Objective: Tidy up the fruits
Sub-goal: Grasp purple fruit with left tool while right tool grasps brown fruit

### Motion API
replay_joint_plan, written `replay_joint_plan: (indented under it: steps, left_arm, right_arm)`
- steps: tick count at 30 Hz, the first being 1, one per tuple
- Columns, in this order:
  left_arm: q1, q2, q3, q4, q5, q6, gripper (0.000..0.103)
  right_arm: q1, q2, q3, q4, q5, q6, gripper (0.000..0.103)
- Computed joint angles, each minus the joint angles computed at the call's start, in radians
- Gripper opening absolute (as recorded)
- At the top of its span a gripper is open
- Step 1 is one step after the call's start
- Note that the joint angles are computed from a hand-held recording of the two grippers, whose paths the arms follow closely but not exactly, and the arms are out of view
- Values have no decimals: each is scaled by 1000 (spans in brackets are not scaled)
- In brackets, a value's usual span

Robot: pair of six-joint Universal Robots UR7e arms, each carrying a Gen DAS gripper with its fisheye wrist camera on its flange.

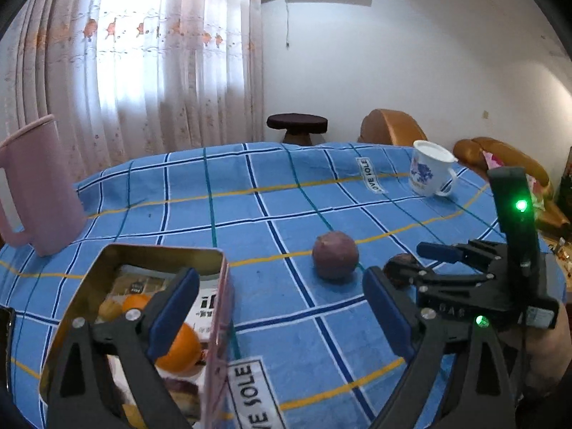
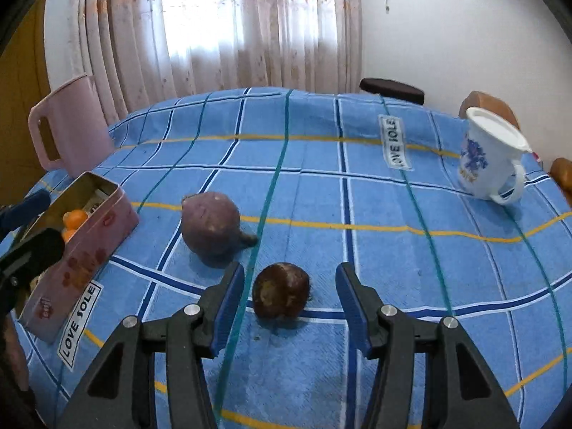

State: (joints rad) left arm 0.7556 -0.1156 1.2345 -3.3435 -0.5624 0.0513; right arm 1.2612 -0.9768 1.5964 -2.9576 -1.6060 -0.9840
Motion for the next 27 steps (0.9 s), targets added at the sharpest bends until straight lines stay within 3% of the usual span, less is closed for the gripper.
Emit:
replay_joint_plan:
  steps: [5,7,12,15,23,26,27]
  left_arm:
    - [13,31,-75,78,12,-6,95]
    - [20,37,-91,103,8,-25,95]
    - [29,44,-111,147,-3,-58,95]
    - [34,59,-147,186,-18,-68,94]
    - [54,139,-331,374,-90,-102,91]
    - [69,170,-410,464,-108,-135,83]
    - [75,183,-444,501,-114,-145,76]
  right_arm:
    - [10,29,-51,112,-51,9,55]
    - [10,32,-57,120,-50,11,35]
    - [0,21,-52,119,-24,15,34]
    - [-2,21,-34,18,-22,16,34]
    - [-9,46,-93,-1,-48,79,34]
    - [-18,42,-100,10,-22,109,34]
    - [-20,40,-99,11,-16,115,34]
